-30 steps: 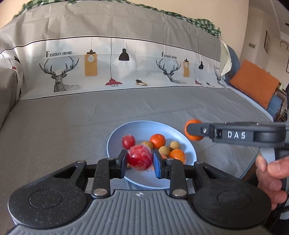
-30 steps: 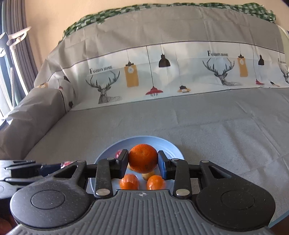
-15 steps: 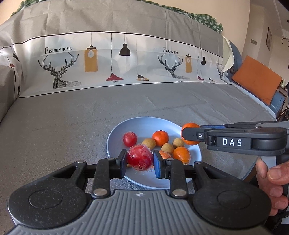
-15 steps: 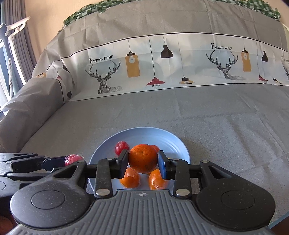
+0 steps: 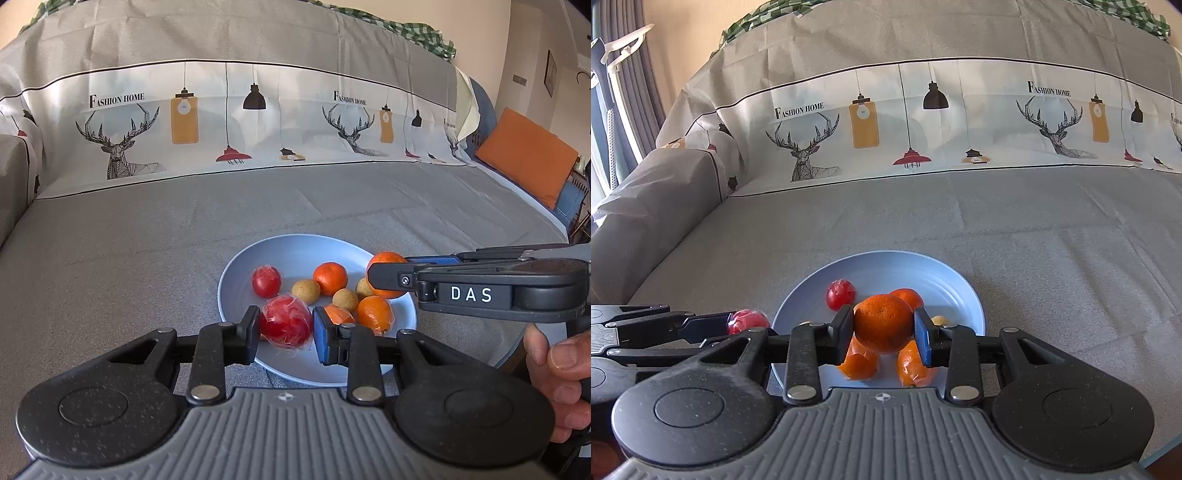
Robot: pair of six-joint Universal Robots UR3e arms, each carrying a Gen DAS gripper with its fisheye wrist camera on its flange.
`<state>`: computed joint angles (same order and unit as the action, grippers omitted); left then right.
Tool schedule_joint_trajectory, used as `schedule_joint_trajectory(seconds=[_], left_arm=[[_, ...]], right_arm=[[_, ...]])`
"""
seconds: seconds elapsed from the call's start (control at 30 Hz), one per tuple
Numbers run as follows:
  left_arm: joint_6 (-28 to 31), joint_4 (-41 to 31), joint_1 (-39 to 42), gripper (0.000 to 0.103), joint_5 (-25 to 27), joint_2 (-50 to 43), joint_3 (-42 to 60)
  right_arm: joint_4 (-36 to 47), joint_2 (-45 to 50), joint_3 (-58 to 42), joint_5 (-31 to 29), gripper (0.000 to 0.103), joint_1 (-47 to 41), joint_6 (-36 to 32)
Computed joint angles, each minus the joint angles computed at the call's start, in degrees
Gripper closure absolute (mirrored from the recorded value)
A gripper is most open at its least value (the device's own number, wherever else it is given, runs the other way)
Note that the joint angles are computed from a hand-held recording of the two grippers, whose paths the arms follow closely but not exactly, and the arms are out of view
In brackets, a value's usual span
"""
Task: Organize fruits
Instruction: 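Open the left tool to drop the plum while the right tool releases the mandarin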
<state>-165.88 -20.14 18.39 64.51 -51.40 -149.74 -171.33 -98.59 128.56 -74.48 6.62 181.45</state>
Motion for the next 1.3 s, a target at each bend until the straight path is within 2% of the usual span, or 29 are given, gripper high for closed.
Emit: schedule_joint_trajectory(seconds=[1.3], left_arm=[[-1.3, 2.5, -1.8, 0.07, 1.5, -2.5, 0.2]], right_arm=[[1.2, 0.5, -0.4, -0.2, 0.067, 0.5, -1.5]])
